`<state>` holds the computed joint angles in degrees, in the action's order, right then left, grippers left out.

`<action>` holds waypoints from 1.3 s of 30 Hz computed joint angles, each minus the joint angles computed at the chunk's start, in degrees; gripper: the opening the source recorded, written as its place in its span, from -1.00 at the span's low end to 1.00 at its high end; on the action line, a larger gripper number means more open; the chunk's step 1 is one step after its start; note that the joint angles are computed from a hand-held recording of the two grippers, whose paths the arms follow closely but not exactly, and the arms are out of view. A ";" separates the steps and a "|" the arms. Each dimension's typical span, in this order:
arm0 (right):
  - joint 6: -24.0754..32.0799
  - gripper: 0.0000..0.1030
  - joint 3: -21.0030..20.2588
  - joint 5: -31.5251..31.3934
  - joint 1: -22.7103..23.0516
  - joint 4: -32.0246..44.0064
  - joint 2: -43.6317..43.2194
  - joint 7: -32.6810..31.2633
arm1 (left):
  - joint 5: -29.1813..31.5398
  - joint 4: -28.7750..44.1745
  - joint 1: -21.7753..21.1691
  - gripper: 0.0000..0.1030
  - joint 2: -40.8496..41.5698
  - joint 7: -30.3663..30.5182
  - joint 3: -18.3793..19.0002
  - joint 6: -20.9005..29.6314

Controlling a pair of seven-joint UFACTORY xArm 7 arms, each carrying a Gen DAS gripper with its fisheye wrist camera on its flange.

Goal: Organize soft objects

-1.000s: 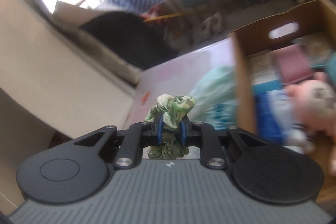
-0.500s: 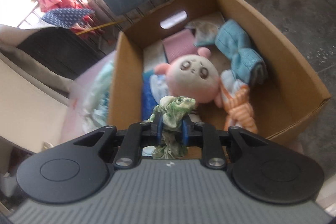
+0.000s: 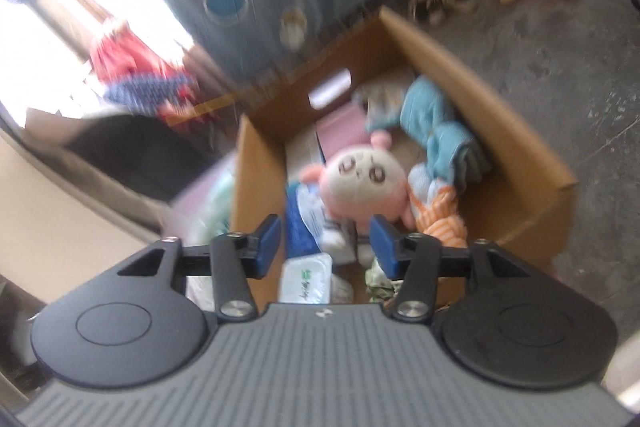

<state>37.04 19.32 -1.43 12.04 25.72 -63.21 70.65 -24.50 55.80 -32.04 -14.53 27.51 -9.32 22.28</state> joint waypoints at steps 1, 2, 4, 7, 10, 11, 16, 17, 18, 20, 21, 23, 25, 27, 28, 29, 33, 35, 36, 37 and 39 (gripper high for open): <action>2.36 0.09 1.37 -0.50 -0.53 0.41 -2.52 1.23 | -0.24 2.27 -0.77 0.44 1.85 0.99 -0.12 0.93; 5.28 0.15 3.06 -1.12 -1.15 1.03 -5.14 2.69 | 0.18 4.66 -1.13 0.44 3.88 1.42 -0.81 1.91; 11.32 0.25 6.12 -2.08 -2.04 2.50 -9.39 5.51 | 2.29 9.75 -1.27 0.44 8.29 1.73 -2.70 3.85; 18.64 0.32 9.67 -2.99 -2.27 4.01 -14.38 8.81 | 8.18 16.66 -1.57 0.45 14.97 1.21 -5.80 5.33; 24.33 0.37 12.42 -3.11 -2.01 3.77 -20.04 12.47 | 14.58 22.67 -2.91 0.45 21.50 0.51 -7.83 6.62; 26.00 0.37 13.10 -3.01 -1.78 3.42 -21.94 13.62 | 16.02 24.81 -3.48 0.45 23.62 0.10 -8.19 7.54; 32.88 0.38 15.07 -1.30 0.33 0.32 -30.55 18.38 | 21.53 35.68 -7.13 0.45 33.70 -3.65 -8.13 13.20; 34.41 0.37 15.34 -0.93 0.86 -0.16 -31.95 18.90 | 22.33 38.34 -7.99 0.45 35.83 -4.72 -7.90 14.70; 35.44 0.38 15.48 -0.66 1.24 -0.69 -32.97 19.17 | 22.58 40.60 -8.61 0.45 37.73 -5.44 -7.82 15.94; 37.06 0.38 15.64 -0.40 1.84 -1.90 -34.90 19.47 | 21.94 45.48 -9.37 0.47 41.69 -6.69 -7.79 19.49; 37.51 0.38 15.64 -0.29 1.92 -2.35 -35.53 19.57 | 21.66 48.43 -9.92 0.47 43.82 -7.85 -7.54 21.82; 37.95 0.38 15.63 -0.02 2.48 -3.78 -37.26 19.80 | 20.79 52.96 -10.64 0.50 47.15 -10.04 -7.05 25.48; 38.19 0.38 15.89 0.47 3.00 -4.83 -38.55 20.14 | 20.31 55.58 -11.28 0.50 49.09 -11.99 -6.49 26.81; 38.01 0.38 16.23 1.01 3.52 -5.60 -39.27 20.35 | 19.32 54.10 -10.63 0.50 48.17 -12.25 -6.53 25.52; 37.75 0.38 16.40 1.23 3.67 -5.87 -39.33 20.42 | 19.07 53.18 -10.33 0.50 47.43 -12.36 -6.51 24.91; 37.64 0.38 16.59 1.44 3.84 -5.95 -39.34 20.53 | 18.85 52.15 -9.91 0.50 46.45 -12.36 -6.51 24.45; 36.84 0.41 17.28 1.98 3.75 -5.48 -38.16 21.09 | 17.59 46.22 -7.68 0.51 40.41 -12.48 -6.79 21.59; 36.00 0.47 17.50 2.11 3.51 -4.74 -36.65 21.21 | 15.00 41.02 -5.12 0.55 35.46 -11.42 -7.57 19.48; 35.58 0.52 17.74 2.27 3.54 -4.33 -35.83 21.27 | 13.09 37.95 -3.61 0.57 32.59 -10.68 -7.95 18.22; 35.11 0.54 18.12 2.46 3.70 -4.11 -35.14 21.42 | 11.03 34.36 -2.13 0.62 29.38 -9.96 -8.15 16.66; 33.77 0.65 18.67 2.81 3.91 -3.46 -33.21 21.67 | 7.41 27.15 0.22 0.68 22.80 -8.63 -7.91 13.62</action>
<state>70.81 37.99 1.38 15.94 22.26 -96.42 92.33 -17.09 82.96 -31.82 8.27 18.88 -17.23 35.90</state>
